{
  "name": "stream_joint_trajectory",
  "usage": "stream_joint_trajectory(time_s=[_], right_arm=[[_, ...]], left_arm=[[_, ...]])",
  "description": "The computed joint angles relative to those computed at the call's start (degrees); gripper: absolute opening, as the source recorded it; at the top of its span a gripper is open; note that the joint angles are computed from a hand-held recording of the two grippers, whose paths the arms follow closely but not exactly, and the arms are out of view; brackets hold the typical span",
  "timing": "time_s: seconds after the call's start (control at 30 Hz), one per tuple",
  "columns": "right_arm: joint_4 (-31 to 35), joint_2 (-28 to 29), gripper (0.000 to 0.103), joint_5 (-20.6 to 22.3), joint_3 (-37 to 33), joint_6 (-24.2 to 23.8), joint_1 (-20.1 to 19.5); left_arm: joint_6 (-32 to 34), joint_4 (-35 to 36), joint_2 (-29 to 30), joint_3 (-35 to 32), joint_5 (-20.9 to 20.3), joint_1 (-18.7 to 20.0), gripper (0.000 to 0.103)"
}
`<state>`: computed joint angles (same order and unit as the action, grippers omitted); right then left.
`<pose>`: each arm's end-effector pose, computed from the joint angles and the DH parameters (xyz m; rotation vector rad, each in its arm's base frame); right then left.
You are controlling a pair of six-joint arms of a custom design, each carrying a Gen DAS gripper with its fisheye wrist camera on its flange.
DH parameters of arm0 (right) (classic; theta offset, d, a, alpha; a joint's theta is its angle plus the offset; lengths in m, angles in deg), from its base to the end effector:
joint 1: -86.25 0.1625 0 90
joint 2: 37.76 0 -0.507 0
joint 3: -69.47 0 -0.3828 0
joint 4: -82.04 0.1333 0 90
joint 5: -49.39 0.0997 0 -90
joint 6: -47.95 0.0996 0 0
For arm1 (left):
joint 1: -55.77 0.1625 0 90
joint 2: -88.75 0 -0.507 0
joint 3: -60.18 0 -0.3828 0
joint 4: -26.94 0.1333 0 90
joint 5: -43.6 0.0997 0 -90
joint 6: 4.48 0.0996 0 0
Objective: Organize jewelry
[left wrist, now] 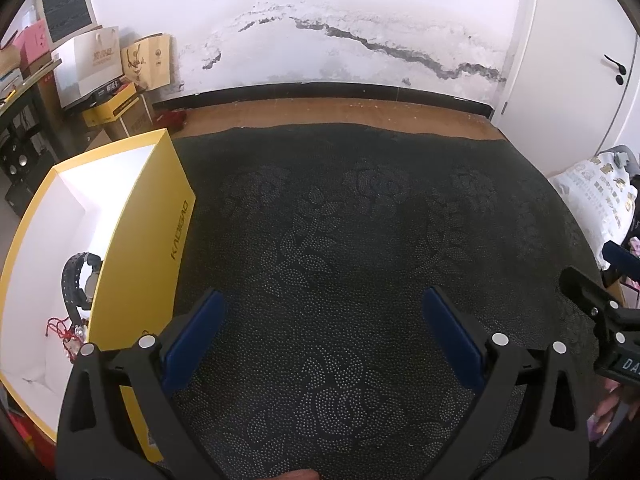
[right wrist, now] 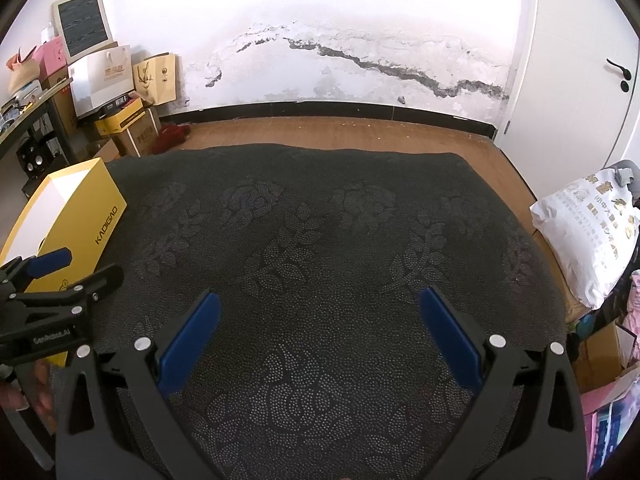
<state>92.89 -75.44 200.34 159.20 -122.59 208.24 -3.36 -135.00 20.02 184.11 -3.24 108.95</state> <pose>0.3412 -0.4589 0.0821 0.1198 -2.1478 0.9236 -0.1497 -0.5360 0.2798 0.6579 2.3500 -0.6366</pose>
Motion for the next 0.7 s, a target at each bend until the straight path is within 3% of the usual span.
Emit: stream_joint_trajectory(time_s=[0.7], right_arm=[[0.5, -0.1, 0.097, 0.3, 0.1, 0.0, 0.3]], left_arm=[[-0.3, 0.2, -0.2, 0.0, -0.7, 0.0, 0.097]])
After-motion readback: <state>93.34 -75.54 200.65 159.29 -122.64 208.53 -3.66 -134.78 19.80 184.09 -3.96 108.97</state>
